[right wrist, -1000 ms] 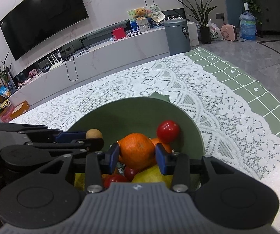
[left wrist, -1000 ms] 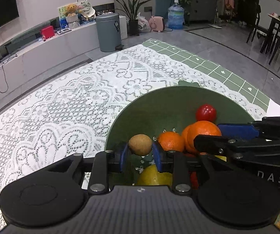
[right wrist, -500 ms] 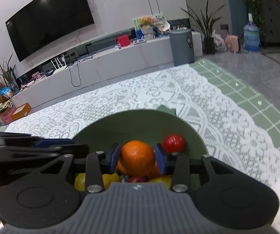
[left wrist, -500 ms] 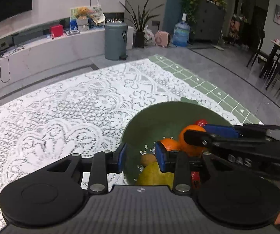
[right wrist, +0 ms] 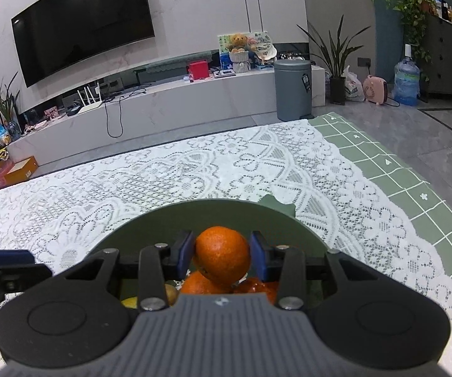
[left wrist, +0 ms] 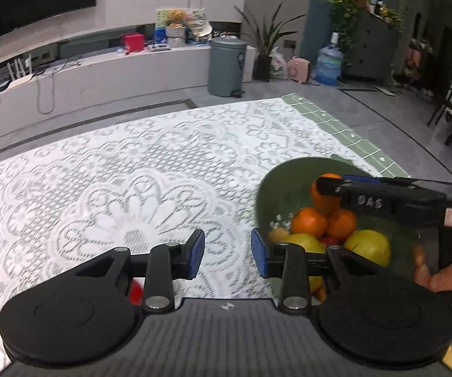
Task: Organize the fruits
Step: 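Lower the kiwi and orange into the colander and open both grippers, then lift both grippers out of the colander toward the last tomato and kiwi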
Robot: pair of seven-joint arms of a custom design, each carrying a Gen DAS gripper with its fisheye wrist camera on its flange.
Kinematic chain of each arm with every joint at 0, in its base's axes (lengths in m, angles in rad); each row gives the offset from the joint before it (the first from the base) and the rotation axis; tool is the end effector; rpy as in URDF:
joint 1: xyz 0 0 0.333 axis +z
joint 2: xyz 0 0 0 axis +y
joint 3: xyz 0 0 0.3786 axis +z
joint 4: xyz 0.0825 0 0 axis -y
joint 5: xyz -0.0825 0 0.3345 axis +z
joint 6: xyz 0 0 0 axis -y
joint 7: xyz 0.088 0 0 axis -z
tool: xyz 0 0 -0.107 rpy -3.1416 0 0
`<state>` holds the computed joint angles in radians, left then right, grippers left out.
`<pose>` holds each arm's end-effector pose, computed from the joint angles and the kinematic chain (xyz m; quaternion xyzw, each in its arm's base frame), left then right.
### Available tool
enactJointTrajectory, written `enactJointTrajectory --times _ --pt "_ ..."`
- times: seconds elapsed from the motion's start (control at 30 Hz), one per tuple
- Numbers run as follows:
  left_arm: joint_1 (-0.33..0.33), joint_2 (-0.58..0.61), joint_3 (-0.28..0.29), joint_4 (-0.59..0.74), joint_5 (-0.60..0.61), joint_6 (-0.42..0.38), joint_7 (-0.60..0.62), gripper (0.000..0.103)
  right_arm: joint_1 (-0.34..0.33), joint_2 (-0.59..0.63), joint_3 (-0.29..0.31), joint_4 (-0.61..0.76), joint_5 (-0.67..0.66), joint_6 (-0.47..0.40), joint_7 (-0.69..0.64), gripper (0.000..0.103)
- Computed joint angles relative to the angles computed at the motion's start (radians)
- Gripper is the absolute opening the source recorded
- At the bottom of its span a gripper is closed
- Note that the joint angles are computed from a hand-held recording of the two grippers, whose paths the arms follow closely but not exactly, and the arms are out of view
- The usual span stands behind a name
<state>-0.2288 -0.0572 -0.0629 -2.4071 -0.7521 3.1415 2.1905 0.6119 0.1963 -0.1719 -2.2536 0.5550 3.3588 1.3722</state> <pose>0.4749 -0.0805 0.5101 -0.5980 0.7027 -0.3230 0.2105 0.5258 0.1915 0.4799 -0.6568 0.6189 -0.2236 0.3681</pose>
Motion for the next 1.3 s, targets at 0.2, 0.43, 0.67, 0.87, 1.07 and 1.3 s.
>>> enactJointTrajectory --times 0.2,0.43,0.67,0.87,1.07,1.3 --pt "0.003 -0.021 0.014 -0.038 0.048 -0.002 -0.069 0.041 -0.051 -0.002 0.036 0.006 -0.017 -0.036 0.055 0.037" --pt "0.01 -0.054 0.032 -0.086 0.197 -0.001 -0.209 0.041 0.025 -0.002 -0.047 -0.004 -0.051 -0.031 0.089 0.043" --pt "0.044 -0.107 0.036 -0.135 0.38 -0.001 -0.368 0.041 -0.038 -0.016 0.032 -0.03 -0.041 0.033 0.077 0.057" --pt "0.092 -0.167 0.024 -0.176 0.523 0.008 -0.481 0.041 -0.1 -0.048 0.135 -0.072 0.008 0.126 0.037 0.075" --pt "0.094 -0.233 0.047 -0.223 0.603 0.047 -0.539 0.045 -0.212 -0.103 0.259 -0.15 -0.087 0.211 0.145 0.085" --pt "0.204 -0.305 -0.015 -0.287 0.737 0.082 -0.61 0.046 -0.202 -0.158 0.294 -0.195 -0.095 0.22 0.159 0.087"
